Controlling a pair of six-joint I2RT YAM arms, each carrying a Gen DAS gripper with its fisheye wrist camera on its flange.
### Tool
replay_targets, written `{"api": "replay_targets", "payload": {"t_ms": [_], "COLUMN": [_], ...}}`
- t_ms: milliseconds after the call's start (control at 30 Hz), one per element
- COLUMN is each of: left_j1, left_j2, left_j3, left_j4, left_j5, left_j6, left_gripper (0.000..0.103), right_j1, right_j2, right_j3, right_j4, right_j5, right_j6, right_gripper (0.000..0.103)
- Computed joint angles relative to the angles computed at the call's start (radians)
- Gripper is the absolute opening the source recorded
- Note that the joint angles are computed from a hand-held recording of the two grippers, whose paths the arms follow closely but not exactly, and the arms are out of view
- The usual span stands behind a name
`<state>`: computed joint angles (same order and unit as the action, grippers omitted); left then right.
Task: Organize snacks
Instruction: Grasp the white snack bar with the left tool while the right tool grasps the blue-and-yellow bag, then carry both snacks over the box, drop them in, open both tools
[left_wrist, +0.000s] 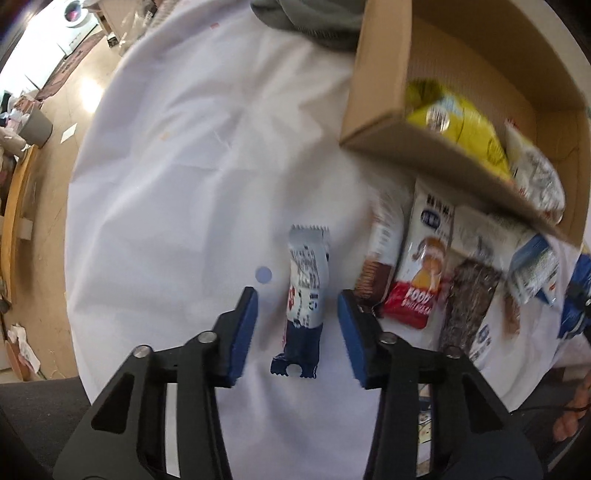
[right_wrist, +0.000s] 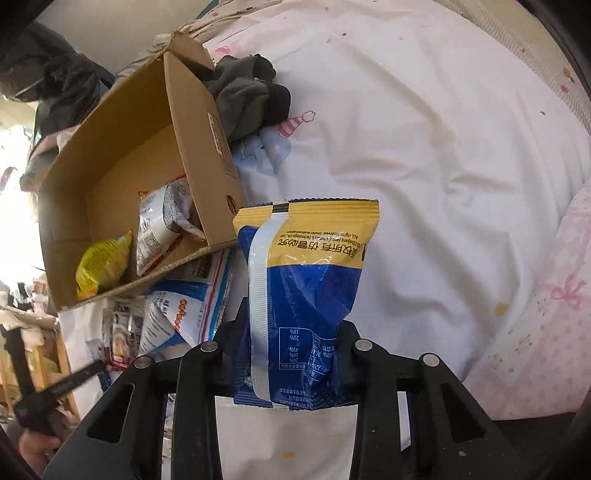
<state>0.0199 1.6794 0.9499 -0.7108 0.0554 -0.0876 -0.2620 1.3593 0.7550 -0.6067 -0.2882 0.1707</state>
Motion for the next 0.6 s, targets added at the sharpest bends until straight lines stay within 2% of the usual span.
{"api": "replay_targets", "payload": {"t_ms": [33, 67, 100, 233, 600], "left_j1": [-0.007, -0.016, -0.02, -0.05, -0.035], "left_j2": [0.007, 0.014, 0.018, -0.008, -0.126], "left_j3": [-0.002, -0.005, -0.005, -0.005, -0.009], "left_j4": [0.001, 0.006, 0.008, 0.006, 0.005], "left_j5": [-0.007, -0.02, -0.029, -0.055, -0.101], "left_j6": [-0.003, -0.006, -0.007, -0.002, -0.05], "left_gripper": [0.029, 0.019, 0.015, 0.014, 0.015], "right_j1": [-0.014, -0.025, -0.032, -0.01, -0.039], "right_j2": [0.018, 0.018, 0.043, 0.079, 0.033], "right_j3": [0.013, 0.007, 0.025, 0.048, 0.034], "right_j4": [-0.01, -0.012, -0.014, -0.001, 0.008], "right_j5": [-0.015, -0.024, -0.029, -0.018, -0.07], "right_j6": [-0.009, -0.018, -0.027, -0.018, 0.002], "right_gripper": [0.035, 0.035, 0.035, 0.035, 0.035]}}
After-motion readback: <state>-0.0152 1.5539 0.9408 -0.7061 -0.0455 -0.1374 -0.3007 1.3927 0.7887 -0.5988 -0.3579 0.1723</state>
